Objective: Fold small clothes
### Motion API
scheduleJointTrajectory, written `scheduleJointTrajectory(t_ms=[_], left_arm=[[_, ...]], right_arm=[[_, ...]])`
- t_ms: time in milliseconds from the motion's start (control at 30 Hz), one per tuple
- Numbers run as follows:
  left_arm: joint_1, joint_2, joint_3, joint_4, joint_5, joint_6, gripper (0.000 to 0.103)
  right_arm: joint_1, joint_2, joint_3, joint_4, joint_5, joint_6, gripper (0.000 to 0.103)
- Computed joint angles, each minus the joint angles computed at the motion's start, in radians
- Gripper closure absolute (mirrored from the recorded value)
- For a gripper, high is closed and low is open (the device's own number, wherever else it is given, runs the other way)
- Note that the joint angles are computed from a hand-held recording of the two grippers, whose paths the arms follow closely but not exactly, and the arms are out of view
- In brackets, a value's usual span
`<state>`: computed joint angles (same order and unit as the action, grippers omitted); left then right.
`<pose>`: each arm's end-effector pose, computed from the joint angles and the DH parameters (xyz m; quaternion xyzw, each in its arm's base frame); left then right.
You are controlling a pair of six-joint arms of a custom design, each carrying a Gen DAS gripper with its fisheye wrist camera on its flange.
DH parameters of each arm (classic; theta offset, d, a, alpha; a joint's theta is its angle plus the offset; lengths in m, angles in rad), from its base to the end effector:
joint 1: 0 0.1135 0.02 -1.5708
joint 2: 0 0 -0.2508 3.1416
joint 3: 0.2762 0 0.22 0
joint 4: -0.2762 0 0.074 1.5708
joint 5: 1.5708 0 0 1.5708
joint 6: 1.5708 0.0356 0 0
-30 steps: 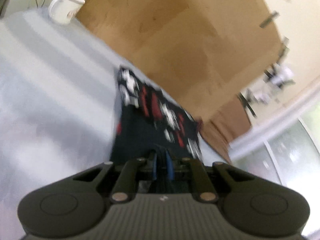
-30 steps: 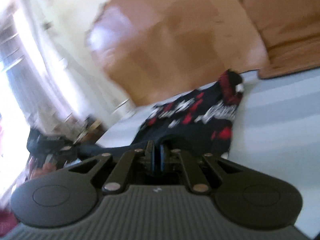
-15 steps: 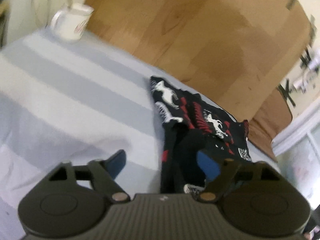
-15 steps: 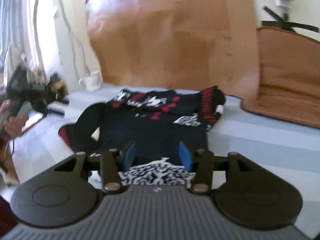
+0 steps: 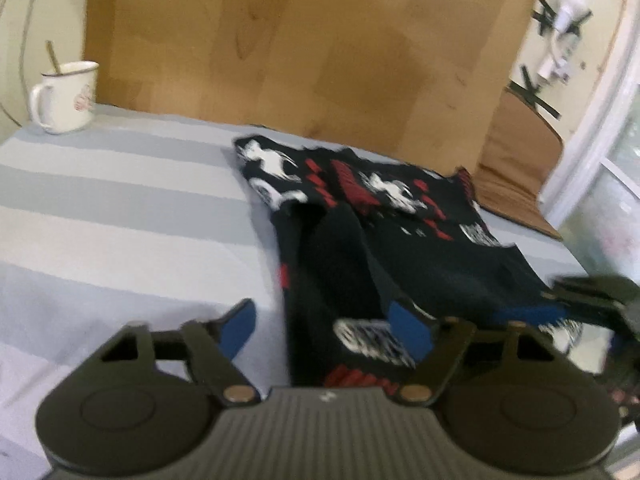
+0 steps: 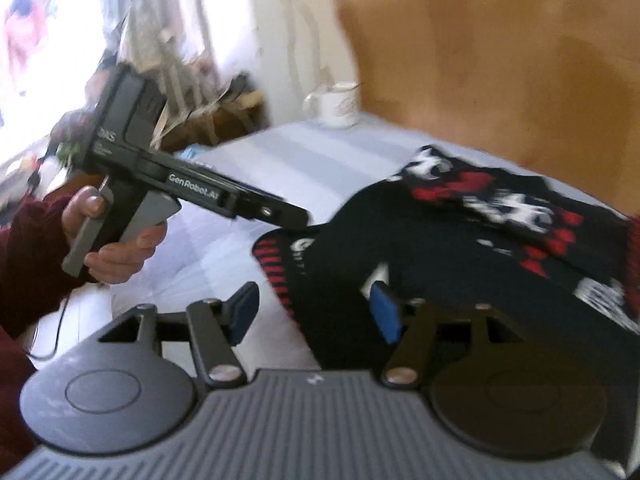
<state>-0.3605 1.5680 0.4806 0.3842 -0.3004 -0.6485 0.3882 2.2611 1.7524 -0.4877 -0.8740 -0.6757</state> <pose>0.2406 -0.0795 0.1349 -0.1910 0.8788 -0.0820 0.4294 0.4029 0.1942 0.1749 -0.5440 0.6880 0.3649 0.3121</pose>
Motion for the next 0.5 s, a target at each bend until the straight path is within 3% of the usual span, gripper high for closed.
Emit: scheduleJointTrajectory(t_ms=[33, 67, 100, 200, 267, 367, 433, 500], left_arm=[[-0.006, 0.014, 0.005, -0.001, 0.009, 0.005, 0.072], [-0.011, 0.038, 0.018, -0.008, 0.021, 0.008, 0.088], [-0.015, 0.055, 0.022, -0.009, 0.021, 0.006, 0.095], [-0.035, 0.014, -0.074, 0.067, -0.002, -0.030, 0.095], [-0.057, -0.075, -0.180, 0.115, -0.017, -0.081, 0.095], [-0.123, -0.174, -0.313, 0.172, -0.085, -0.195, 0.094], [-0.152, -0.189, -0.315, 0.118, -0.118, -0.246, 0.084], [-0.180, -0.238, -0.308, 0.066, -0.162, -0.229, 0.072]], right_arm=[[0.029, 0.021, 0.032, -0.007, 0.053, -0.007, 0.049], [0.052, 0.039, 0.063, -0.008, 0.116, -0.014, 0.093], [0.071, 0.064, 0.113, -0.025, 0.172, -0.019, 0.096], [0.047, 0.110, 0.247, -0.031, 0.105, 0.079, 0.096], [0.035, 0.121, 0.290, 0.048, 0.091, 0.197, 0.096], [0.053, 0.182, 0.365, 0.135, 0.199, 0.325, 0.086], [0.058, 0.260, 0.496, 0.040, 0.288, 0.320, 0.085], [0.022, 0.298, 0.564, -0.005, 0.262, 0.352, 0.082]])
